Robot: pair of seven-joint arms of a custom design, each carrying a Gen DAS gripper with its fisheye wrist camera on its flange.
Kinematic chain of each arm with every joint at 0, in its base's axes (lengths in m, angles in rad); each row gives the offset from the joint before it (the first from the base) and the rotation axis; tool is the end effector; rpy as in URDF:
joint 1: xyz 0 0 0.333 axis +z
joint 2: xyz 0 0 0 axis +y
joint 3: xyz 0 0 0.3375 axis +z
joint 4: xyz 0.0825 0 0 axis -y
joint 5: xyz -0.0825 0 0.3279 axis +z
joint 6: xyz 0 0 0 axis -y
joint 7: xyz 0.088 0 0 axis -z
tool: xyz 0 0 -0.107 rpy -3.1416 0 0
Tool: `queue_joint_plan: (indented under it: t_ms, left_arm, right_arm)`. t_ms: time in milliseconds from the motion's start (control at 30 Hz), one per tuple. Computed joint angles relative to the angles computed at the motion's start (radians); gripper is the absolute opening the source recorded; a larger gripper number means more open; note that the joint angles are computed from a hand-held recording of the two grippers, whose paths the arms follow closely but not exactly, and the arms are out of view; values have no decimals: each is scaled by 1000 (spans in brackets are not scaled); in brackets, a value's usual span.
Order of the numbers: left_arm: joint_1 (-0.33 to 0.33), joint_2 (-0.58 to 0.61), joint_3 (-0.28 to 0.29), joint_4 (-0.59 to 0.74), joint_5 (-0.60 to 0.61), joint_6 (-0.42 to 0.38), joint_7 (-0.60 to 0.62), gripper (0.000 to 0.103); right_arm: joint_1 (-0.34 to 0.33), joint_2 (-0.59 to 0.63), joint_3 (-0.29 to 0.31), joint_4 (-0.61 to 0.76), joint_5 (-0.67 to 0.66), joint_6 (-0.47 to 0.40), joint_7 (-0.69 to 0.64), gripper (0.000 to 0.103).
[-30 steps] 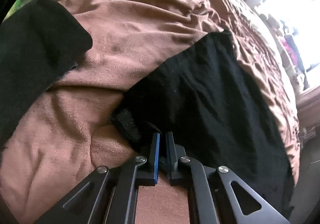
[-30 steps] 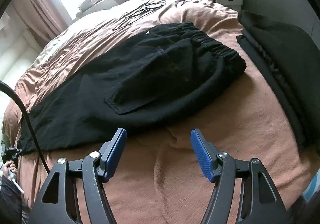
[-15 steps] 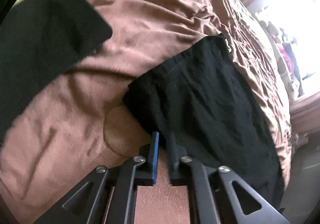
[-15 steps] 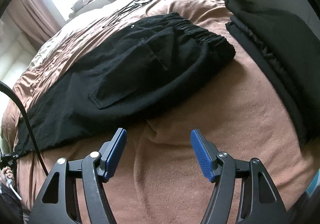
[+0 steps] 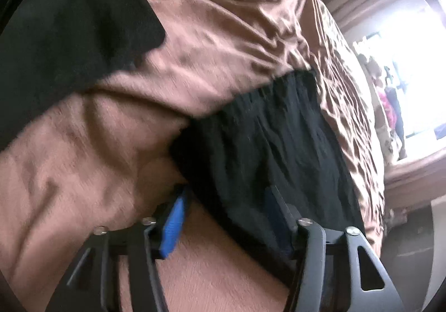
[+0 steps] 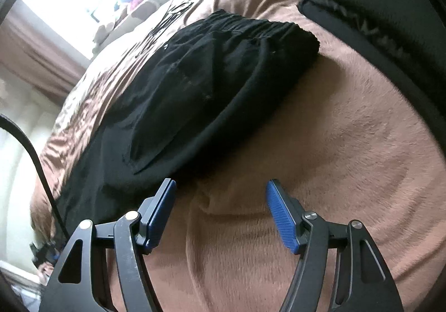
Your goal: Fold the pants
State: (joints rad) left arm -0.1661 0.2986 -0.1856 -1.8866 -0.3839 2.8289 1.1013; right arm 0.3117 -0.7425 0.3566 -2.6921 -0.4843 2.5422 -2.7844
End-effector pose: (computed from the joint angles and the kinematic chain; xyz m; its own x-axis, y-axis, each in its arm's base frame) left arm 0.5979 -0.1855 0.4757 0.2882 -0.7790 0.5568 -0.7990 -0.5162 -0.3085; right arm 0.2267 0.2140 0.5349 -0.5886 -0.6037 -0.5377 -0.3903 0.7946 -0.4650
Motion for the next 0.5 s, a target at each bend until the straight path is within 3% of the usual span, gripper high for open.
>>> queue_joint_plan:
  t_ms: [333, 500]
  left_arm:
    - [47, -6, -66, -27, -133, 49, 134, 46]
    - [36, 11, -56, -17, -150, 67, 144, 46]
  right_arm:
    - [-171, -74, 28, -140, -86, 248, 154, 65]
    - [-282, -103, 64, -204, -110, 392, 203, 65]
